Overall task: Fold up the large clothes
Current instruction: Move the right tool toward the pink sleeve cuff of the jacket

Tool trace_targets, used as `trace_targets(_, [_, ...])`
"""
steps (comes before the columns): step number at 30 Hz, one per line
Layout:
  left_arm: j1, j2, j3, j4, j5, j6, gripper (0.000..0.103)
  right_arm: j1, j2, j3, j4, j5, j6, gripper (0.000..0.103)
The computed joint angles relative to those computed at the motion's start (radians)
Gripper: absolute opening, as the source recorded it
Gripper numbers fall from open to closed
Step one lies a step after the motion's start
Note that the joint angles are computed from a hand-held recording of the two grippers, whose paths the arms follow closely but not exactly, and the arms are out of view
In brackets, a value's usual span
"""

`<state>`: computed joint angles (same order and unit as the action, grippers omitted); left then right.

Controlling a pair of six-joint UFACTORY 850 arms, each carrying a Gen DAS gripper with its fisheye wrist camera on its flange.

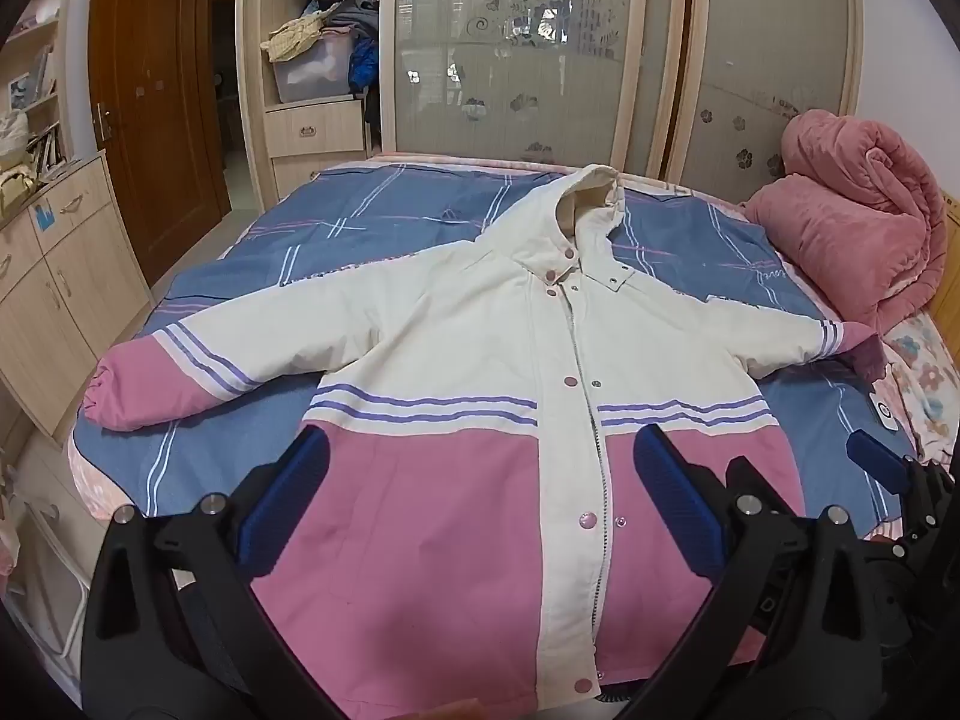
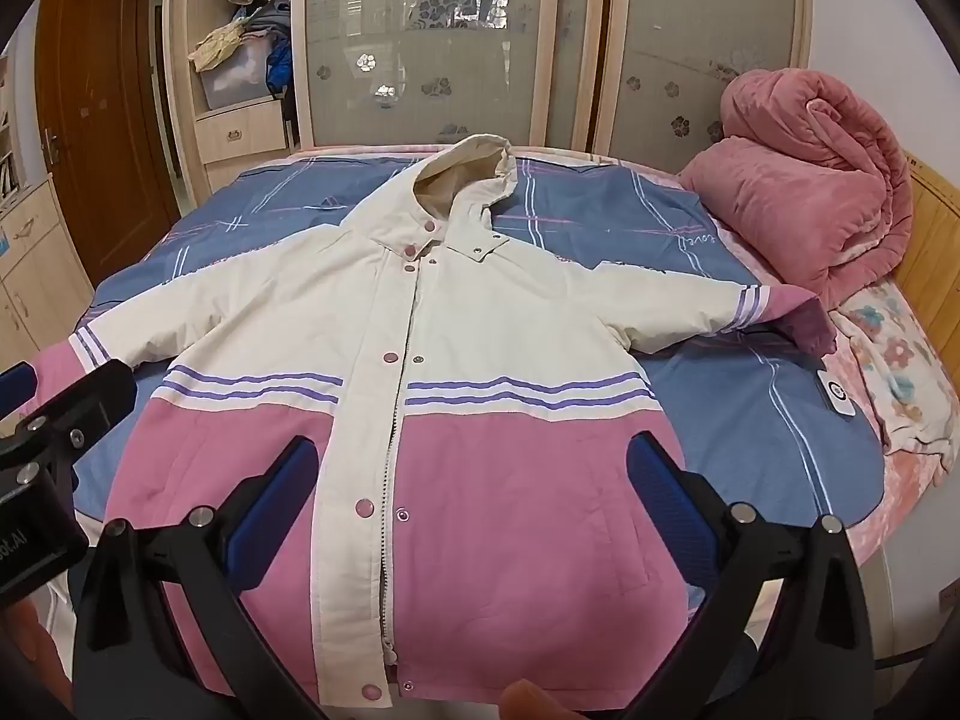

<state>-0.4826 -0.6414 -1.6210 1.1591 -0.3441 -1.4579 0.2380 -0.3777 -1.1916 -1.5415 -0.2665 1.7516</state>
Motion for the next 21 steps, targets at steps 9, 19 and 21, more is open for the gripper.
trace_targets(9, [0.000, 0.002, 0.002, -0.018, -0.003, 0.015, 0.101, -0.002, -0.009, -0.007, 0.033, 0.004, -0.030, 0.102])
trace_targets(19, [0.000, -0.009, 0.005, 0.001, 0.002, -0.005, 0.101, -0.005, -0.021, -0.015, 0.059, 0.011, -0.059, 0.102])
trace_targets(21, [-0.001, -0.010, 0.008, 0.008, 0.002, -0.013, 0.101, -0.006, -0.025, -0.021, 0.078, 0.013, -0.080, 0.102])
